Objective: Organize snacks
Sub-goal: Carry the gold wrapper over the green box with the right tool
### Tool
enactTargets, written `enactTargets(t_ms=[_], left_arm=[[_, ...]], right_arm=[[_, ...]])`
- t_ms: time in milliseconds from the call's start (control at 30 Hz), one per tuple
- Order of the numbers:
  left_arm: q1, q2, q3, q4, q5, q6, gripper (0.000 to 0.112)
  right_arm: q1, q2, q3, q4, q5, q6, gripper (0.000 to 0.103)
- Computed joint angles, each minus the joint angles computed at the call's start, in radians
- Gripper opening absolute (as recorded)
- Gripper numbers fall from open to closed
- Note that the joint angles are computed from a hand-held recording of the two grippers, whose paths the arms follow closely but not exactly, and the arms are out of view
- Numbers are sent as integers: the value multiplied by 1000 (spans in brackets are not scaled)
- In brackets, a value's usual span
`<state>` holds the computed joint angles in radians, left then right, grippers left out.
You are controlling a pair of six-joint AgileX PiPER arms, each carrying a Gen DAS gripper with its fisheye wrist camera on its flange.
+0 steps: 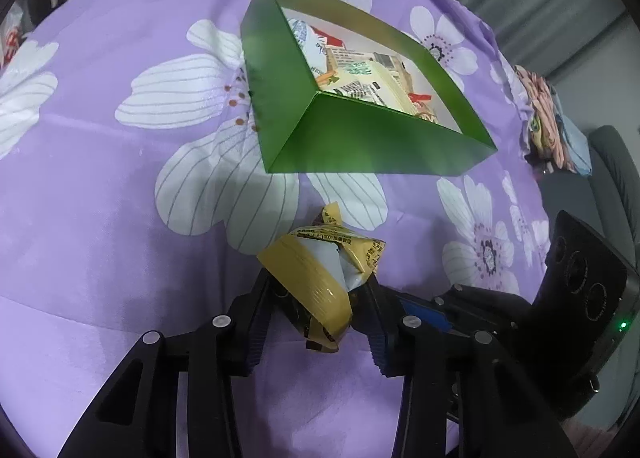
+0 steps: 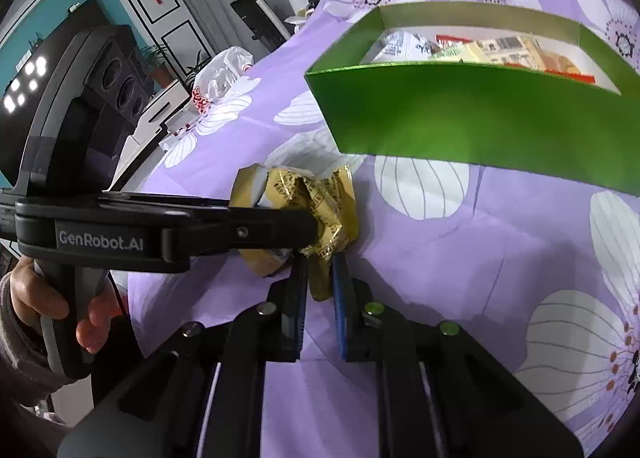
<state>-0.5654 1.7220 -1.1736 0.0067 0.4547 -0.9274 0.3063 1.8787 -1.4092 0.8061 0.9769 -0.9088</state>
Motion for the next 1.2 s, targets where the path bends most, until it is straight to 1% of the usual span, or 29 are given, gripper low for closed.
enactTargets(t_ms=[67, 300, 600, 767, 933, 1200], left_arm=[[-5, -6, -2, 7, 5, -4, 42], [-44, -17, -69, 106, 62, -46, 42], [-93, 28, -290, 221, 192, -29, 42], [-95, 69, -399, 217, 234, 25, 42], [-88, 114, -496, 204, 273, 76, 42], [-42, 209, -661, 143, 315, 174, 42]], right_arm=[[-8, -13, 12, 15, 3, -7, 12], [-53, -76, 32, 53, 26, -38, 12], [-136, -143, 4, 102, 45, -85, 12], [-171, -148, -36, 113, 50, -92, 12], [-183, -127, -88, 115, 47, -76, 12], [-190, -49, -215, 100, 44, -39, 12]])
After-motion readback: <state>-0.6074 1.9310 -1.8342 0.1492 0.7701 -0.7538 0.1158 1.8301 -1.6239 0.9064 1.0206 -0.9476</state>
